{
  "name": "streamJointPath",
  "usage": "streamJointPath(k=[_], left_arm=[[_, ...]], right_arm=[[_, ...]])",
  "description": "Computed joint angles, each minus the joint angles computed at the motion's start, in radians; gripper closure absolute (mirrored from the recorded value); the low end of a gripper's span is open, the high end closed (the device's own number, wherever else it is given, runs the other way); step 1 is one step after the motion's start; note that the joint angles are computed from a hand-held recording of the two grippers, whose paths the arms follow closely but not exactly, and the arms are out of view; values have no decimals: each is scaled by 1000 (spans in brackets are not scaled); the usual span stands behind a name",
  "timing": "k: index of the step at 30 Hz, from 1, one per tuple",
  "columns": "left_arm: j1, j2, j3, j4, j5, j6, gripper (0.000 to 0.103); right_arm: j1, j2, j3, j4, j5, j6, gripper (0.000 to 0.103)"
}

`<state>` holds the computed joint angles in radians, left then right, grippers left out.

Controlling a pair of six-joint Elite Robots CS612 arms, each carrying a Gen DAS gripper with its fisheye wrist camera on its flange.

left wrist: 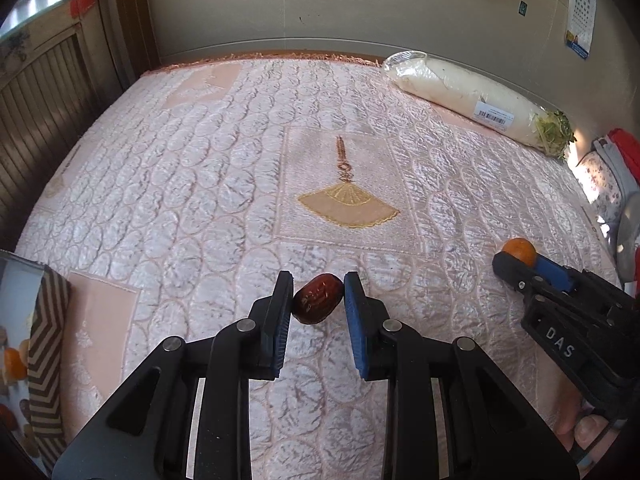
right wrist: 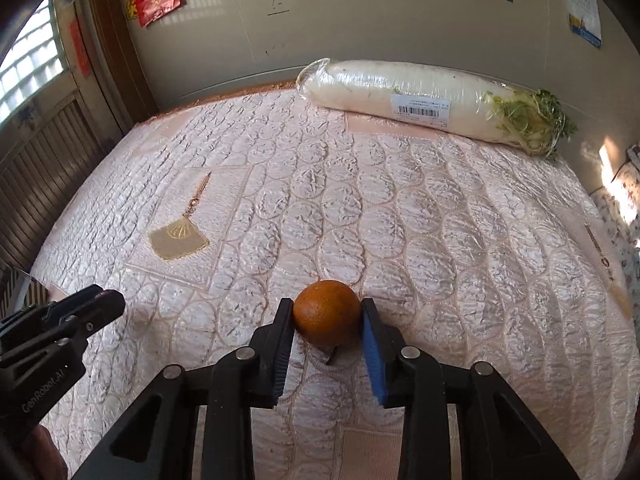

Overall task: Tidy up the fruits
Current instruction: 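Grasp the red date with the left tool while the right tool grasps the orange, then carry the date and orange into the white tray and open both tools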

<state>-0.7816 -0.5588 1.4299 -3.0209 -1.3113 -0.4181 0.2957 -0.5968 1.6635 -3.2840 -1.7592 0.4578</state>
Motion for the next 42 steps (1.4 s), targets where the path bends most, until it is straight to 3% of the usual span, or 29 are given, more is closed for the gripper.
streamJointPath(k=[6, 15, 26, 42], left_arm=[[-7, -21, 50, -39, 42, -13, 78], [-2, -79, 181, -149, 121, -43, 78], [33, -137, 320, -250, 190, -87, 78], [91, -191, 444, -288, 269, -171, 78]], right_arm=[[15, -21, 34, -36, -1, 33, 72], [83, -46, 65, -129, -31, 18, 72], [162, -13, -20, -113, 29, -55, 72], [241, 40, -187, -21, 119, -202, 72]])
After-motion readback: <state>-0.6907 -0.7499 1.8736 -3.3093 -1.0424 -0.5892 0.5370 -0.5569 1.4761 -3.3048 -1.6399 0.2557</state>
